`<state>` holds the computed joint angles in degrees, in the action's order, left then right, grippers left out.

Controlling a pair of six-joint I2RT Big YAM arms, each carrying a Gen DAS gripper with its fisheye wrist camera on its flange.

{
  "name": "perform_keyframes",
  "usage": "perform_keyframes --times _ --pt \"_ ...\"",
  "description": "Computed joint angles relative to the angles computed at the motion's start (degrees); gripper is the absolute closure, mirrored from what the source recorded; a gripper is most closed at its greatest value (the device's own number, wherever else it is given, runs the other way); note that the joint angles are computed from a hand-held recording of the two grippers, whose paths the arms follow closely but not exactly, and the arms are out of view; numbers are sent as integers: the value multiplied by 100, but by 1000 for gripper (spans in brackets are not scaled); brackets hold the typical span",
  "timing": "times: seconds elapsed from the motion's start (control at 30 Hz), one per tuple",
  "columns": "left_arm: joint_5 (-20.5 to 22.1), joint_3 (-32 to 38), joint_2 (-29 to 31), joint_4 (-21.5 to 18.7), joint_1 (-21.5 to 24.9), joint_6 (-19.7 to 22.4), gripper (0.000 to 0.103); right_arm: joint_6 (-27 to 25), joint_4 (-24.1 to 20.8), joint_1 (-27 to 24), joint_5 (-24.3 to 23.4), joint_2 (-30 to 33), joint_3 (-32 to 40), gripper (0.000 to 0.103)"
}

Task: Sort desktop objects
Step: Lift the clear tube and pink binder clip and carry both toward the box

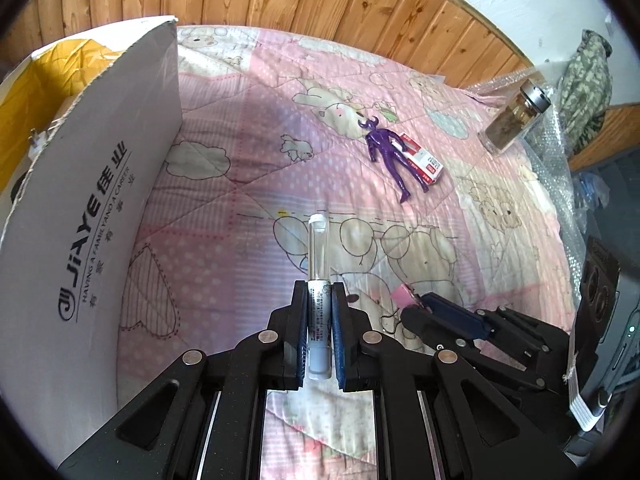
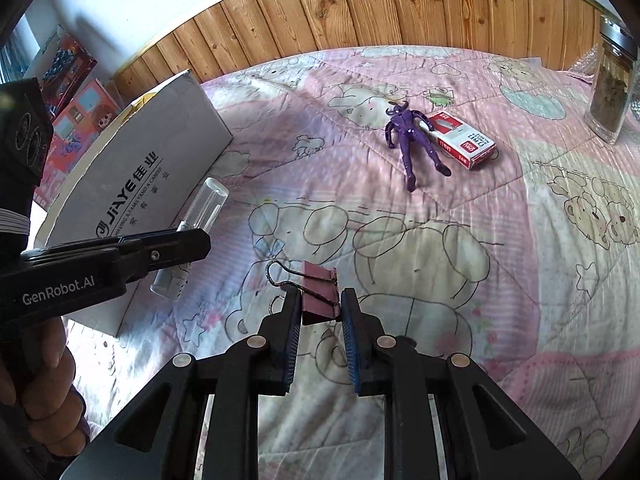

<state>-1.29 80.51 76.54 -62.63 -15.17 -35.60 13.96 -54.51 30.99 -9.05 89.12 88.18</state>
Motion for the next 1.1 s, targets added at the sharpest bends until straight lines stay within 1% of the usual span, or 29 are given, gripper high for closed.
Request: perform_keyframes --times 0.4,0.8,1.1 --pt "-132 -371 -776 -47 -209 -152 92 166 -206 464 256 -356 -79 82" --pt "-722 -476 -1421 -272 -352 -144 92 223 -451 1006 549 -414 177 82" --pt "-797 -591 -1854 -365 -179 -144 92 225 -601 1350 729 -363 488 82"
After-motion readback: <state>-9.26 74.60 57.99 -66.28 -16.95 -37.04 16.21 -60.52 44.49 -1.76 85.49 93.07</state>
